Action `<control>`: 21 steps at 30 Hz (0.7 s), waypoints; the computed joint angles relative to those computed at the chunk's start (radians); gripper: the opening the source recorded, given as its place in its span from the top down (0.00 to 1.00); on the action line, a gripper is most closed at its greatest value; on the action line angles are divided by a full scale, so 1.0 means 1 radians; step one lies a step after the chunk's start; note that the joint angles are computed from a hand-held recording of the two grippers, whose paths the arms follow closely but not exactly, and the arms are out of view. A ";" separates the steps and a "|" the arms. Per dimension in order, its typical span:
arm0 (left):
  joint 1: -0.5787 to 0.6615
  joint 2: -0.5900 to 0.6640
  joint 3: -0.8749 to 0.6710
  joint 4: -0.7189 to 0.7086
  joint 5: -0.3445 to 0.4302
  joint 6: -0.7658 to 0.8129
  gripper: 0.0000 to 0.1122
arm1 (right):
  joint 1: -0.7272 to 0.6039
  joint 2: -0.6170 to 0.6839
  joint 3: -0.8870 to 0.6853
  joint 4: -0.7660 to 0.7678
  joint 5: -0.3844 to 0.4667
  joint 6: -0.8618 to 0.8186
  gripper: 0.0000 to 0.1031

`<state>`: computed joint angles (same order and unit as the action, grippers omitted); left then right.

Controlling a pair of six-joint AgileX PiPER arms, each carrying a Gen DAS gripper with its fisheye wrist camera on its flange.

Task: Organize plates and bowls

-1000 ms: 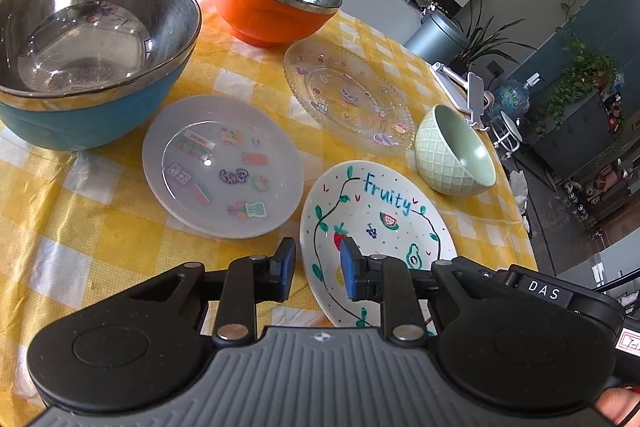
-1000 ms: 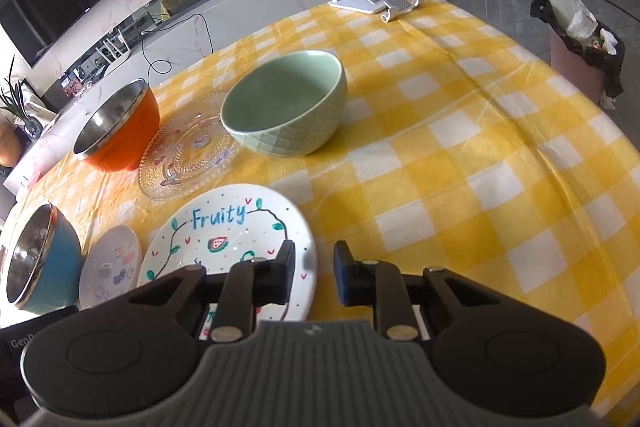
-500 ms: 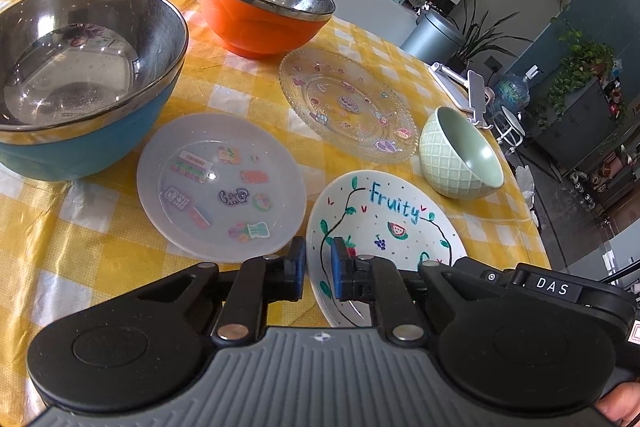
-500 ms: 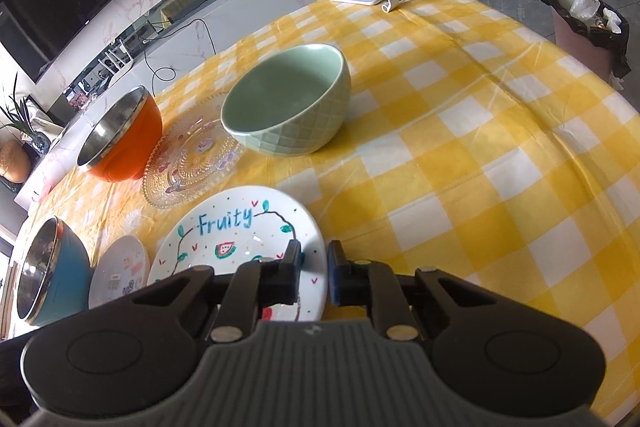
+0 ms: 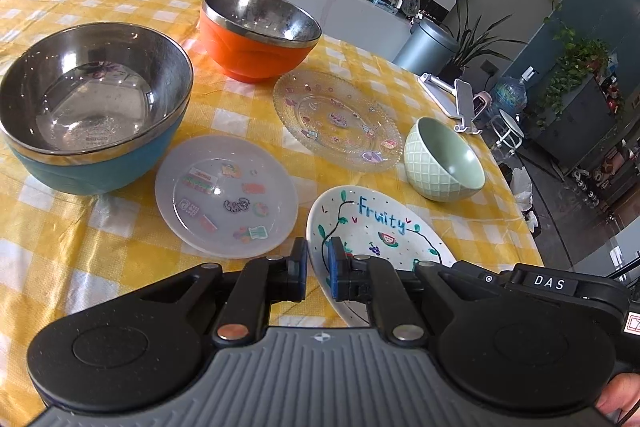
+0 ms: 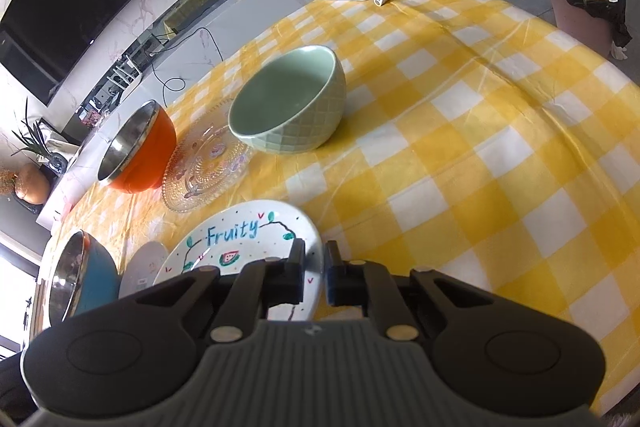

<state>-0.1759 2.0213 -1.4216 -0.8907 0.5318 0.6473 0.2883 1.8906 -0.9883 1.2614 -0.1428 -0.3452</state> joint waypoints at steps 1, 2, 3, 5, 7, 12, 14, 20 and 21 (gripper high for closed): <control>0.003 -0.019 0.019 -0.001 -0.005 0.005 0.90 | 0.004 -0.012 0.013 -0.082 -0.003 0.086 0.93; 0.007 -0.037 0.038 -0.005 -0.010 0.015 0.90 | 0.009 -0.023 0.026 -0.158 -0.005 0.164 0.93; 0.012 -0.055 0.057 -0.012 -0.014 0.026 0.90 | 0.014 -0.032 0.035 -0.216 -0.007 0.225 0.93; 0.029 -0.094 0.096 -0.018 -0.016 0.039 0.90 | 0.028 -0.048 0.051 -0.325 -0.008 0.340 0.93; 0.047 -0.126 0.128 -0.018 -0.018 0.045 0.90 | 0.042 -0.057 0.058 -0.414 -0.008 0.427 0.93; 0.110 -0.201 0.209 -0.008 -0.021 0.056 0.90 | 0.103 -0.073 0.053 -0.500 -0.005 0.492 0.93; 0.137 -0.223 0.238 -0.002 -0.020 0.058 0.90 | 0.131 -0.075 0.047 -0.489 -0.003 0.475 0.94; 0.222 -0.267 0.303 0.026 -0.015 0.062 0.89 | 0.217 -0.045 -0.012 -0.248 0.010 0.211 0.94; 0.234 -0.269 0.308 0.035 -0.013 0.059 0.89 | 0.230 -0.037 -0.025 -0.199 0.012 0.158 0.94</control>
<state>0.0584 1.7519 -1.1133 -0.8560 0.5189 0.7058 0.5184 1.8536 -1.0138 1.0621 -0.1308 -0.1876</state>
